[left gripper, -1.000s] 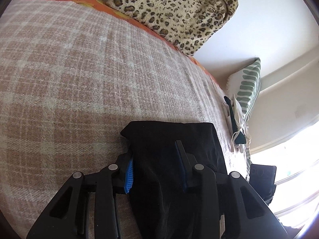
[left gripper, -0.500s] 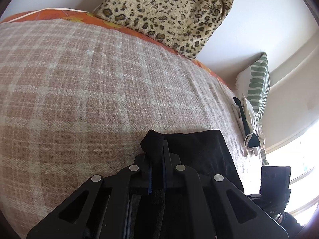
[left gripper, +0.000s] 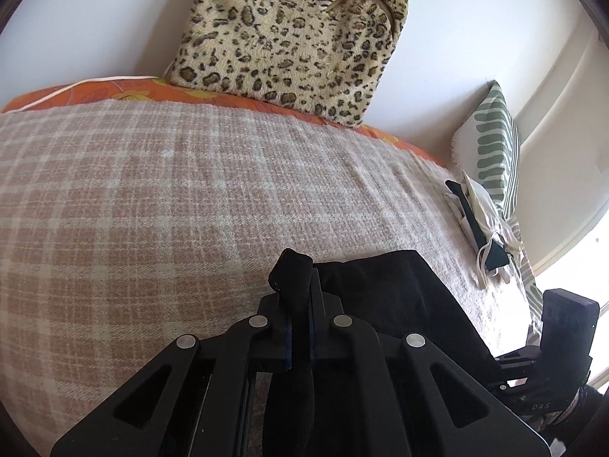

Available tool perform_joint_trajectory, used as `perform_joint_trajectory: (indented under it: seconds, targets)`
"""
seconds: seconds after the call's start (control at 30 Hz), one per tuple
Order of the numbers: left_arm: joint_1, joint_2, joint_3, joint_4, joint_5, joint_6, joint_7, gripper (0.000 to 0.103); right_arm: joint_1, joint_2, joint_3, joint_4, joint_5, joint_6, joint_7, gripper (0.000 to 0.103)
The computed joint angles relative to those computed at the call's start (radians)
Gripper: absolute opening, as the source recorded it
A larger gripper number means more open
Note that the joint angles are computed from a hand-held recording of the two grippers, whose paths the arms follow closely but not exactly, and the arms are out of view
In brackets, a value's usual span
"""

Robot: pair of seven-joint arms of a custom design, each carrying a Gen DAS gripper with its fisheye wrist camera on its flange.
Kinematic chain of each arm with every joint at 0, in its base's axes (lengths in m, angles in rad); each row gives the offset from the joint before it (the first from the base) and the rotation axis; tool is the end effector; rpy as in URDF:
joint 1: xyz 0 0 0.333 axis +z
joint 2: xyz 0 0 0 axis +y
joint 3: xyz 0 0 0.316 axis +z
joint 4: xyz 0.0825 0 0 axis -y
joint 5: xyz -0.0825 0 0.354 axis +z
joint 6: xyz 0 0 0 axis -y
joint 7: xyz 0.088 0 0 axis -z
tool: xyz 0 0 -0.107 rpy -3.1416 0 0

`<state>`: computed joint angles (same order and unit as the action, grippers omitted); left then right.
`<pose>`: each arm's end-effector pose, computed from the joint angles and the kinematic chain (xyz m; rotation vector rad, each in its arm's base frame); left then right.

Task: Fold small clothes
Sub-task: 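Lift the folded black bundle off the bedspread with both tools, then carry the bundle with both tools to the white clothes pile by the striped pillow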

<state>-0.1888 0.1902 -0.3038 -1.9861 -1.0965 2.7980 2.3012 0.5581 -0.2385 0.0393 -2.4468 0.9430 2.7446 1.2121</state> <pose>0.5501 -0.2375 0.4400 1.7270 -2.2328 1.3253 0.3978 0.2324 0.4551 -1.8373 1.5493 0.1813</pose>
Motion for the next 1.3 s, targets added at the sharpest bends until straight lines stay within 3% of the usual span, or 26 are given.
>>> perform_joint_trajectory:
  seconds: [0.13,0.6,0.87,1.3]
  targets:
    - [-0.002,-0.012,-0.003,-0.003,-0.016,0.009,0.017,0.004,-0.014,-0.017,0.015,-0.003,-0.111,0.017,0.042,0.005]
    - [-0.054,-0.028,-0.017,0.030,-0.016,0.044,0.037,0.003,-0.009,-0.125,-0.034,-0.082,-0.335,0.057,0.134,0.004]
    - [-0.101,0.014,-0.039,0.112,0.092,0.065,-0.059,0.003,-0.018,-0.216,-0.101,-0.139,-0.464,0.042,0.202,0.004]
    - [-0.188,0.176,-0.071,0.372,0.400,0.059,-0.307,0.003,-0.151,-0.396,-0.178,-0.200,-0.663,-0.069,0.247,0.004]
